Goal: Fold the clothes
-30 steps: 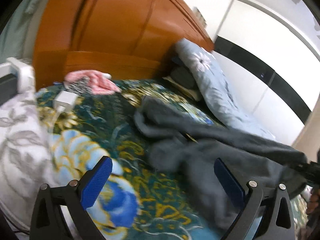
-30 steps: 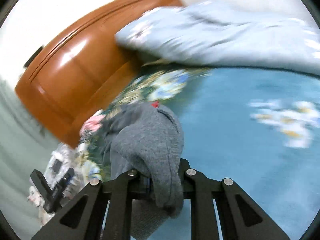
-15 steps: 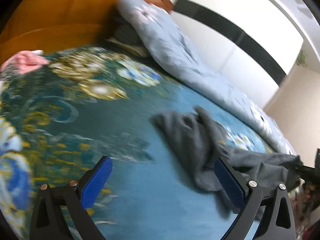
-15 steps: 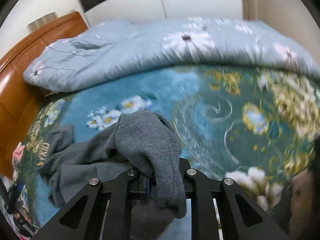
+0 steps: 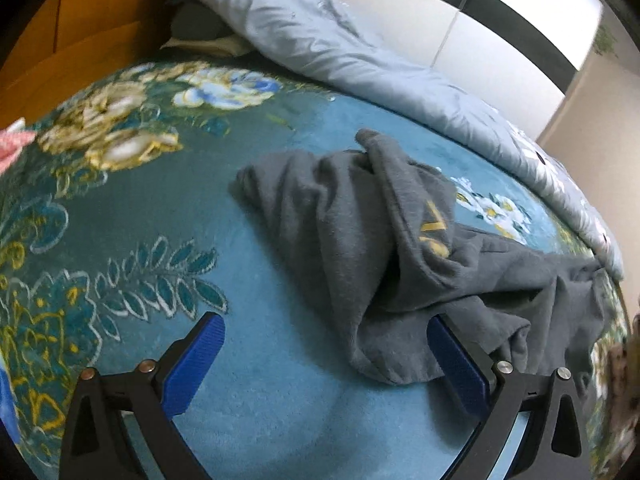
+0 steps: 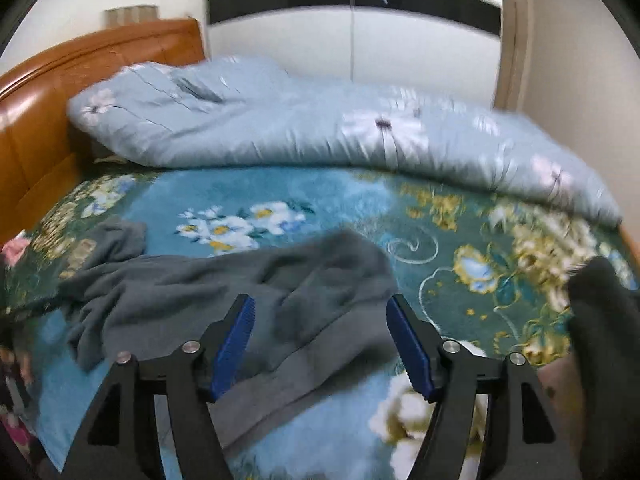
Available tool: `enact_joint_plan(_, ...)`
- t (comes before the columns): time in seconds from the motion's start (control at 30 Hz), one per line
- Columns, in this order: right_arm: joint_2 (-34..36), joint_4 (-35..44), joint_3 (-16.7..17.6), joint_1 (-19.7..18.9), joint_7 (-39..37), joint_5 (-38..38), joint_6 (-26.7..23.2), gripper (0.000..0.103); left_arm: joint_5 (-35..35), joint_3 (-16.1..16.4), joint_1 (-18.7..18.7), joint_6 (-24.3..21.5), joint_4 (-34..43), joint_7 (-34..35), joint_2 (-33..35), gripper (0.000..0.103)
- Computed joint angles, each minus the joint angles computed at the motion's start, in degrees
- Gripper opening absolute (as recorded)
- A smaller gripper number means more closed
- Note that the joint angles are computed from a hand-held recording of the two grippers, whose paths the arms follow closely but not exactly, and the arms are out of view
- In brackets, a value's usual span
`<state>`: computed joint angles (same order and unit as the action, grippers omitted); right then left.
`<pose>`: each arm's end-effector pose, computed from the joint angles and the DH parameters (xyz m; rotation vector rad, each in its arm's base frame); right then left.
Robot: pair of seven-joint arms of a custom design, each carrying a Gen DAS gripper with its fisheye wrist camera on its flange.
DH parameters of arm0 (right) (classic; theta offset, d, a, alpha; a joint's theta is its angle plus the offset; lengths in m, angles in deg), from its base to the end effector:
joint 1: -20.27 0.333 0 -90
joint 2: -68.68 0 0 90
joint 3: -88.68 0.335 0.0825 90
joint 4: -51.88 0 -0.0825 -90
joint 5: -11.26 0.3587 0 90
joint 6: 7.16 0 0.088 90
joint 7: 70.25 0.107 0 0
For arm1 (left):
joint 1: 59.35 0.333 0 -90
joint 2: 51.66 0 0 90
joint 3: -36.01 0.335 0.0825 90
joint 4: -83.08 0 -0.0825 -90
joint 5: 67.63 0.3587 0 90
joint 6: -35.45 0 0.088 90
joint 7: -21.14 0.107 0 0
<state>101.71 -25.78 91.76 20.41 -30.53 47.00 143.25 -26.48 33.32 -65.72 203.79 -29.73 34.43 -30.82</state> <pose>0.7509 0.0173 0.4891 -2.0264 1.2367 -0.5445 0.6209 -0.1393 0.3803 -2.3241 1.3366 -0.7808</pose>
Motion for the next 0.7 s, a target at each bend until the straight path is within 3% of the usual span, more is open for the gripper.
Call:
enact_joint_plan(0.03,-1.8,-3.1,2.2,-2.0,-2.1,1.3,-0.8,0.073,-1.5,-0.9,0.6,-1.2,0.4,0.8,0.5,0.100)
enact_joint_plan(0.1,-4.9,-8.3,3.2,-3.7,-6.7,5.8,-4.3,0.078,-3.1,-1.4,0.9,-2.2,0.8,1.2,1.2,0.093)
enact_joint_plan(0.13,-5.5,-9.9,3.4,-4.9,-7.6,7.3,-9.3,0.078,-2.6,-0.7,0.3,-2.6,0.9,0.3,1.1,0.091)
enact_joint_plan(0.2,-6.1,-12.9,2.6,-5.3,-8.7,9.0,-14.4,0.078,-2.3,-0.6,0.0,-3.3,1.1,-0.1,1.0,0.087)
enact_joint_plan(0.27,-6.8,-16.8,1.9,-4.7,-10.4,11.3,-14.4,0.078,-3.8,-1.7,0.9,-3.9,1.5,1.4,1.2,0.080)
enact_joint_plan(0.37,-5.7,-16.4,1.6,-4.5,-10.2,14.0,-19.1,0.078,-5.6,-2.3,1.6,-4.6,2.0,2.6,1.5,0.059)
enact_joint_plan(0.4,-5.3,-15.9,1.6,-4.3,-9.5,14.7,-20.4,0.078,-6.1,-2.2,1.6,-4.5,1.9,2.2,1.4,0.046)
enact_joint_plan(0.47,-5.2,-16.1,1.8,-3.3,-9.9,17.4,-17.5,0.075,-7.0,-2.1,2.0,-3.0,1.0,1.2,1.1,0.027)
enact_joint_plan(0.53,-5.9,-17.4,2.8,-3.2,-13.4,21.7,-13.7,0.050,-7.9,-2.0,2.5,0.2,-0.7,-0.1,0.5,0.009)
enact_joint_plan(0.57,-6.2,-17.9,2.8,-2.9,-14.0,22.7,-12.5,0.046,-8.3,-2.0,2.8,1.7,-1.5,-0.7,0.2,0.007)
enact_joint_plan(0.63,-6.2,-17.7,2.3,-2.5,-13.3,22.6,-12.6,0.015,-6.2,0.1,1.0,2.5,-2.0,-3.1,-0.6,0.005)
enact_joint_plan(0.7,-4.7,-15.0,2.2,-3.9,-10.7,23.1,-17.4,0.010,-3.4,2.0,-0.8,2.6,-2.2,-6.1,-1.6,0.004)
